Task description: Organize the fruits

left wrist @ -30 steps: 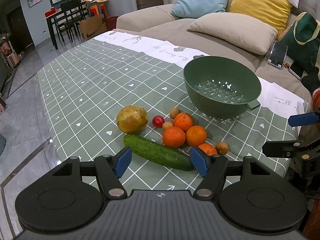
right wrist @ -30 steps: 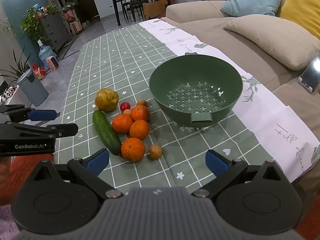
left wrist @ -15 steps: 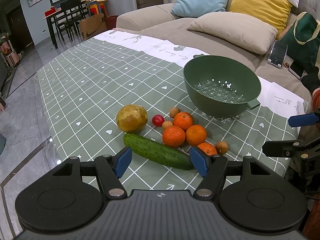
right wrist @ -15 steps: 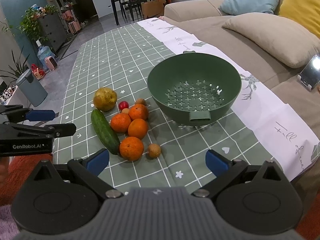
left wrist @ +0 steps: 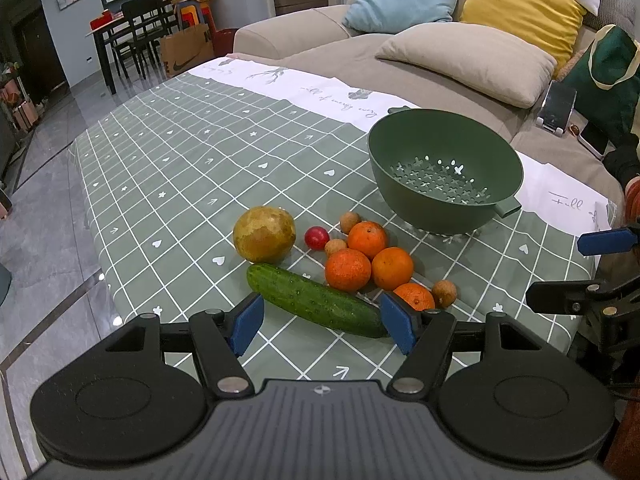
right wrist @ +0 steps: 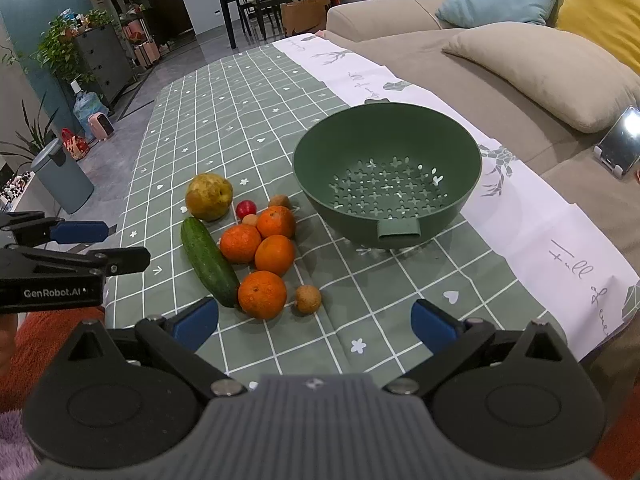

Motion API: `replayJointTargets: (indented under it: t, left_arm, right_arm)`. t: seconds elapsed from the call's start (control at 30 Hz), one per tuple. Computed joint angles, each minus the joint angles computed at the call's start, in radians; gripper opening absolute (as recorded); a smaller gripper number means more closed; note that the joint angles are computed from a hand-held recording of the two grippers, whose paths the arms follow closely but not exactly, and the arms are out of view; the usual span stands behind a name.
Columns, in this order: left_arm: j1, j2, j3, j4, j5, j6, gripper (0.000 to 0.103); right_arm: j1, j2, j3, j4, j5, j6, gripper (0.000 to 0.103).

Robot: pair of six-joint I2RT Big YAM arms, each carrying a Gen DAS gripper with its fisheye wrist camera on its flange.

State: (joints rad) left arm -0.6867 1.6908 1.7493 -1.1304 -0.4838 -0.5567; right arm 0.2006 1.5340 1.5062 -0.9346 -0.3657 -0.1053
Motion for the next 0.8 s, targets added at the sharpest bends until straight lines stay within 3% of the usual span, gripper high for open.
replayJointTargets:
  t: [0.27, 0.4, 0.5, 0.6, 0.8]
  left_arm:
    - [0.003, -0.004, -0.004, 0.007, 0.023, -0.001, 0.079]
    - [0.015, 0.004, 0.013, -0.002, 0.035, 0.036, 0.077]
    - [0.038, 0.007, 0.029, -0.011, 0.049, 0.049, 0.077]
    - [0.066, 0.007, 0.035, -0.003, 0.061, 0.086, 0.076]
    - [0.129, 0.021, 0.029, 0.033, 0.100, 0.148, 0.078]
  right_arm:
    - [0.001, 0.000, -0.001, 0.002, 0.002, 0.000, 0.098]
    - [0.004, 0.011, 0.005, 0.001, 0.009, 0.009, 0.098]
    - [0.015, 0.014, -0.006, 0.055, 0.034, 0.041, 0.098]
    - [0.020, 0.055, 0.041, 0.029, -0.015, 0.042, 0.098]
    - [0.059, 0.157, 0.167, -0.047, -0.022, 0.066, 0.075]
